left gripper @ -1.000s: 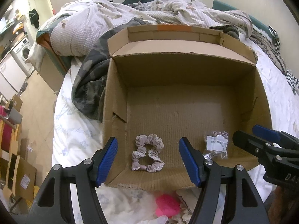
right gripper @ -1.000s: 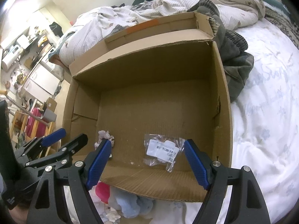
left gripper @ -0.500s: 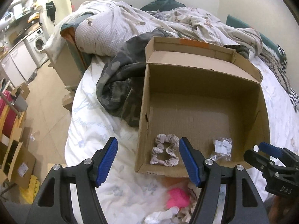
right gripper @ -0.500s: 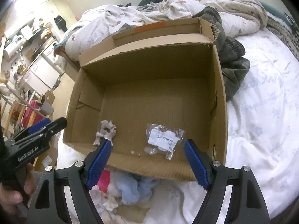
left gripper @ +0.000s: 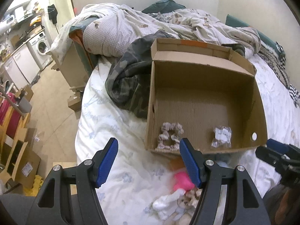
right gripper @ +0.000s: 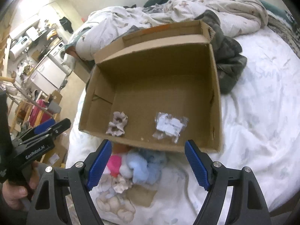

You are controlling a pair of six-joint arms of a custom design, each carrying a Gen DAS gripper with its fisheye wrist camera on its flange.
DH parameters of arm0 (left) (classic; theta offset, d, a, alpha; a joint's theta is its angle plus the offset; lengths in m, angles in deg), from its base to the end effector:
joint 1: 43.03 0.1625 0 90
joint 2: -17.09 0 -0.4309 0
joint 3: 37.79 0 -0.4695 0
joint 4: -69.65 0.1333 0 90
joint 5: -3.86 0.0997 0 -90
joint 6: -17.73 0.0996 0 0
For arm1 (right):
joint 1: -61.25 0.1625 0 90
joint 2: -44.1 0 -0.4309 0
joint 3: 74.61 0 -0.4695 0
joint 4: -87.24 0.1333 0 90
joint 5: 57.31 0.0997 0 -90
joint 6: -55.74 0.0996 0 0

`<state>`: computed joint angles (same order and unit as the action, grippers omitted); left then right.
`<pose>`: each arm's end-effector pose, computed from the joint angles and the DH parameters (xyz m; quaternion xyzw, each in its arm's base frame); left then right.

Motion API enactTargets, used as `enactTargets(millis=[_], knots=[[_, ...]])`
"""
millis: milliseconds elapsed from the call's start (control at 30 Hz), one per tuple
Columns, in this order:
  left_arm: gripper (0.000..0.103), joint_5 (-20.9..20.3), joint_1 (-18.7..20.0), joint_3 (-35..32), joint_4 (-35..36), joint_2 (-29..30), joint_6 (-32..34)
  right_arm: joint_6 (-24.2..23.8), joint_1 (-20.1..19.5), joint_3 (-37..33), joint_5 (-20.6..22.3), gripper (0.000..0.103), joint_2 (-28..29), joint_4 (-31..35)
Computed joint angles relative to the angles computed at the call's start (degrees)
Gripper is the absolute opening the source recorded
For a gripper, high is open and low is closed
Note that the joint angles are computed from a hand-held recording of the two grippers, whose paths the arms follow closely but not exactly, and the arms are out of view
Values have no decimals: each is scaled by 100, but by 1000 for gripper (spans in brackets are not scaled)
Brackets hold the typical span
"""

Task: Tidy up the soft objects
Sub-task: 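Withdraw both tools from the box back toward the remaining items, then grasp the white sock with the left tool while the right tool grasps the blue plush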

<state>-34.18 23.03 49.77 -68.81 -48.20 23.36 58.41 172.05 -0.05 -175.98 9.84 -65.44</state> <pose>-0.1032 -0.7542 0.3649 0.1275 0.8719 -0.2690 0.3888 0.3781 -0.7546 0.0586 0.1023 -0.9461 0.2335 0.1996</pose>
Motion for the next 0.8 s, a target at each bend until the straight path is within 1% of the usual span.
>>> enactTargets(millis=[100,200,267,533,567,633,733,800], knots=[[65,58,-5,120,42,-94,-22,66,0,127,36,85,-88,7],[65,100,7,221,134,-188,-125,219,0,260,-79,85,-165,8],[65,96,26,243,303,-244,-303,324,-31,327,5,85,-223,44],[65,-3,189,107,1630,-314,-1374,406,-47,412,344,85,-256,188],[65,-46,217,66,1849,-304,-1489,416,-46,400,351,85,-239,233],[65,-260,296,-29,2321,-285,-1704,474,-64,365,418,85,-215,331],[65,-749,441,-244,3016,-194,-1983,601,-89,336,459,85,-191,401],[64,-964,507,-305,3178,-146,-2063,672,-106,327,489,85,-183,424]])
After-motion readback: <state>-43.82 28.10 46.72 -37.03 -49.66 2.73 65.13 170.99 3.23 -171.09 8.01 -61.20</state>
